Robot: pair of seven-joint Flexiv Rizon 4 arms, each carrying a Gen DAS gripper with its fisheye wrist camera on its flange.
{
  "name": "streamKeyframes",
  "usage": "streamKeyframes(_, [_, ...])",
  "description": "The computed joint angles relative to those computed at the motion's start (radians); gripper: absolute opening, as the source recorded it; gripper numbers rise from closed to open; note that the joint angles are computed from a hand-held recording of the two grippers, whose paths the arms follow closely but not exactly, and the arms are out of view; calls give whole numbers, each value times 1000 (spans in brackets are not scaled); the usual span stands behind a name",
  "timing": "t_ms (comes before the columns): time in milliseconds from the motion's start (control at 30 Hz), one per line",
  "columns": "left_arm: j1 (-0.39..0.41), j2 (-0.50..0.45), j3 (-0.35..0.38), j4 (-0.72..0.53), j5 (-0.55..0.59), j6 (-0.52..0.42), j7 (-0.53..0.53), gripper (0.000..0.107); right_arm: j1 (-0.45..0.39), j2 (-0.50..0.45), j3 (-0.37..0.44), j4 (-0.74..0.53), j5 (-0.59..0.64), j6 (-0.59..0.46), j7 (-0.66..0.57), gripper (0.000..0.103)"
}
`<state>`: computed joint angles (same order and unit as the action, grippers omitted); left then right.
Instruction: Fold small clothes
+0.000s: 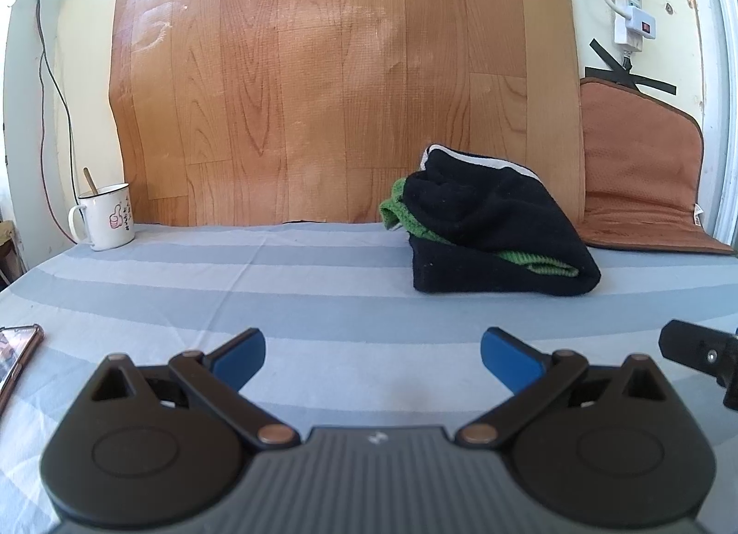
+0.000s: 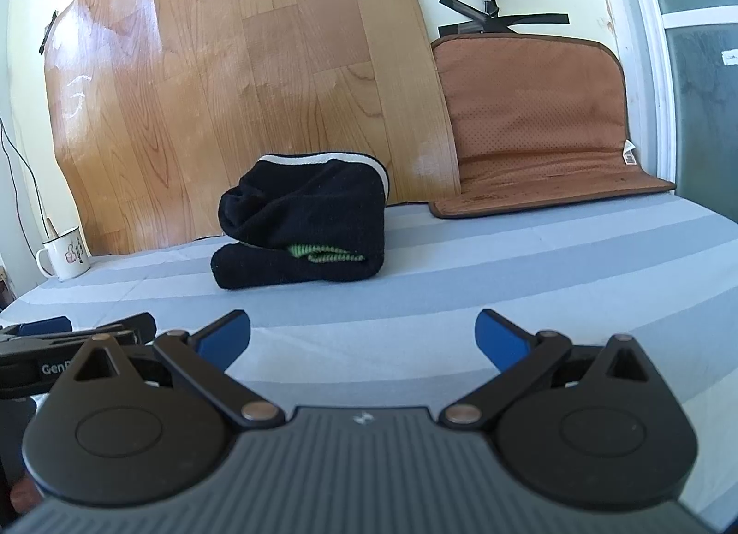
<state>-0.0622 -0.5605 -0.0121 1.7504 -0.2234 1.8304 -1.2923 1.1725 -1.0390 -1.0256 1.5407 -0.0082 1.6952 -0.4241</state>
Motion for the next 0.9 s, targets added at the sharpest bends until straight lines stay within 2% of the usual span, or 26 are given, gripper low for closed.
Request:
streamKeyframes(267, [7, -1, -7, 6, 9, 21, -3, 103, -1, -1, 0, -1, 1, 1, -1, 103])
streamKeyframes(900, [-48, -6, 58, -7, -18, 6, 22, 103, 7, -9, -11, 1, 15, 3, 12, 103])
